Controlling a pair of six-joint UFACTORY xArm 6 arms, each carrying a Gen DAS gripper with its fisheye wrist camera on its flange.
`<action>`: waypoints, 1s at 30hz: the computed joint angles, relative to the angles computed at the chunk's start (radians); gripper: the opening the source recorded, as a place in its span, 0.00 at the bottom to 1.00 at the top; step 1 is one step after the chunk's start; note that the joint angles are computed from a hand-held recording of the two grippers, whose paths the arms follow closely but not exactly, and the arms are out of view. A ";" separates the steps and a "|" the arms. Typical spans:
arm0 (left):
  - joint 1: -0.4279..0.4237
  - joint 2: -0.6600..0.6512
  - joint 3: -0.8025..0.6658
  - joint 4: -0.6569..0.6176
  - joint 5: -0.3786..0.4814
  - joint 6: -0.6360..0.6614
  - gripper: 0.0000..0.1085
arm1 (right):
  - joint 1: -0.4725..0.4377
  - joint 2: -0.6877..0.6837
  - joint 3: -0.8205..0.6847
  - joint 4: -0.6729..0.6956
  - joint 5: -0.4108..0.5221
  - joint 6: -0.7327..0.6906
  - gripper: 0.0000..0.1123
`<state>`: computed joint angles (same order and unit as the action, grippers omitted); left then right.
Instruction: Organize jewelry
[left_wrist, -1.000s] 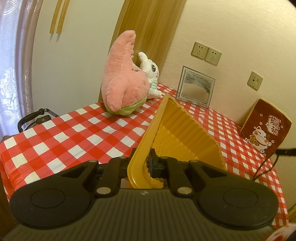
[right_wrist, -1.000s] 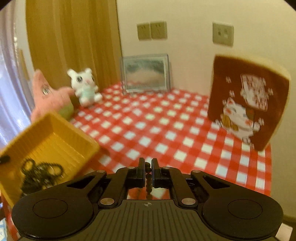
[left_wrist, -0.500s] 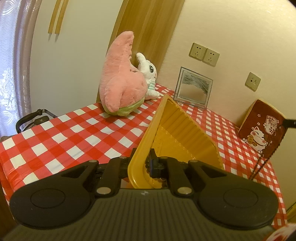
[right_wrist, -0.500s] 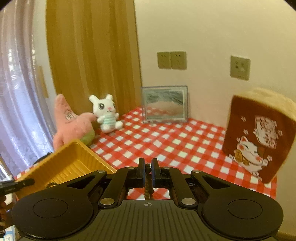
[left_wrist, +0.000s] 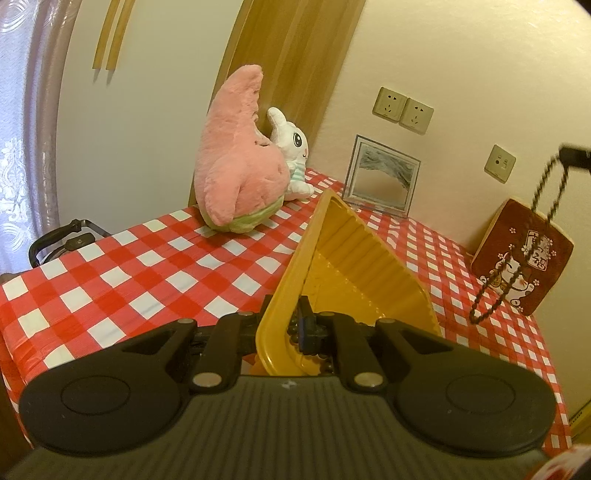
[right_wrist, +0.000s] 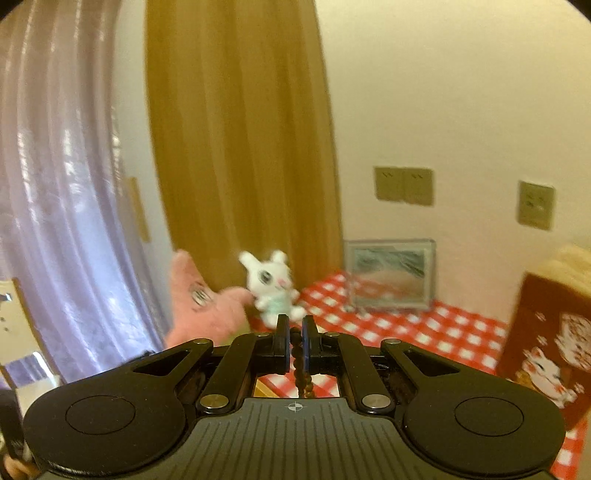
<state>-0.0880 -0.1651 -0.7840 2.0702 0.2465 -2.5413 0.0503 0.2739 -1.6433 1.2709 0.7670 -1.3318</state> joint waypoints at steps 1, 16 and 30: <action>-0.001 -0.001 0.001 0.001 0.001 -0.002 0.09 | 0.007 -0.001 -0.006 0.009 0.007 -0.004 0.06; -0.010 -0.015 0.016 0.037 0.011 -0.058 0.09 | 0.127 0.013 0.004 -0.006 0.049 0.033 0.06; -0.010 -0.014 0.014 0.069 0.014 -0.100 0.09 | 0.169 0.063 0.112 -0.136 0.124 0.228 0.06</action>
<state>-0.0977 -0.1787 -0.7695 2.1397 0.2609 -2.6416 0.2196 0.3367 -1.5315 1.1347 0.8909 -1.1041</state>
